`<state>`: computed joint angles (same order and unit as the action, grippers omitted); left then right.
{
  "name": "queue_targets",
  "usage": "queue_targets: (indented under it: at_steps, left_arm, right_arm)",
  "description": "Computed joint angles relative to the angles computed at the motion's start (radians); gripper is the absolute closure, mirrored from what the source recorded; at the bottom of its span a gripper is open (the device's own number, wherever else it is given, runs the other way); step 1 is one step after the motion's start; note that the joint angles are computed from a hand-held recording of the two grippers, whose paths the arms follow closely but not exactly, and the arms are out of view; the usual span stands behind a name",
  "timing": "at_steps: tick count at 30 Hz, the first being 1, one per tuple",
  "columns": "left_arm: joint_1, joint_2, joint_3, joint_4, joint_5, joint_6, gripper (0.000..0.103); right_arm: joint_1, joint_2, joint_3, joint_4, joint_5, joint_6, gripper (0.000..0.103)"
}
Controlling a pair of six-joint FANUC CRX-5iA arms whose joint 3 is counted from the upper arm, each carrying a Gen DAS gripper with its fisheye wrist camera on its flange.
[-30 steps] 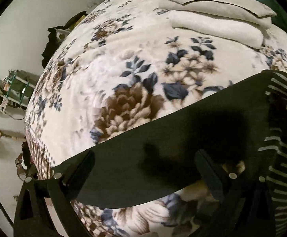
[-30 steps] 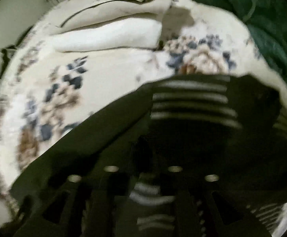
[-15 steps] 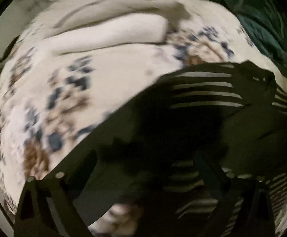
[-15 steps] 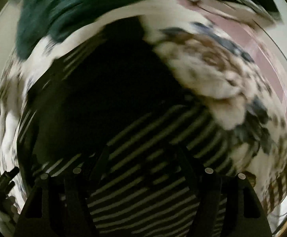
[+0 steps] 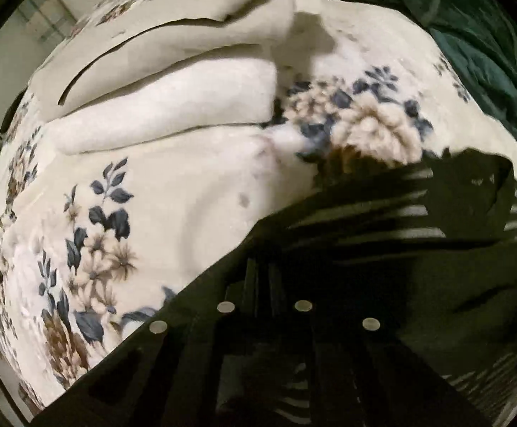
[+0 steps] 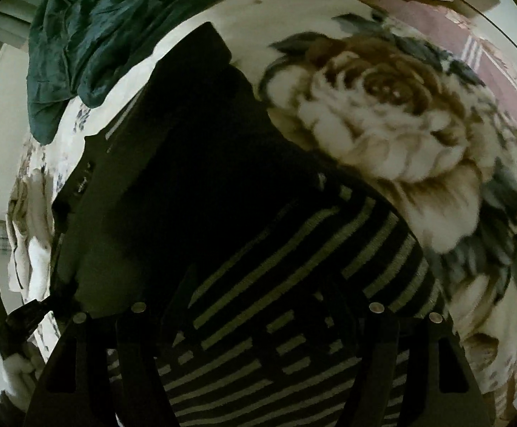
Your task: Fold small clothes
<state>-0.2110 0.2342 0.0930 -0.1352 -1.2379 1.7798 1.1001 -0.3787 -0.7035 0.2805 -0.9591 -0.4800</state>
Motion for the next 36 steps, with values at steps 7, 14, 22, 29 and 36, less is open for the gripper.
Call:
queue_targets:
  at_steps: [7,14,22,29,36]
  left_arm:
    - [0.054,-0.082,-0.035,0.121,0.024,0.048,0.058]
    - [-0.093,0.039,0.088,0.292,0.081,-0.089,0.034]
    - [-0.339,0.464,0.542,0.392,-0.185,-0.443,0.034]
    - [-0.387,0.486,0.559,0.352,-0.072,-0.482,0.1]
    - [-0.343,0.531,0.607,0.361,-0.11,-0.394,0.1]
  right_arm:
    - [-0.025,0.038,0.063,0.097,-0.06,0.064,0.03]
    - [-0.125,0.069,0.055,0.024,0.076,0.069,0.03]
    - [-0.13,-0.041,-0.184,0.192,0.349,-0.304,0.039]
    - [-0.108,-0.075,-0.266,0.314,0.352,-0.499,0.099]
    - [-0.063,-0.059,-0.182,0.173,0.185,-0.257,0.1]
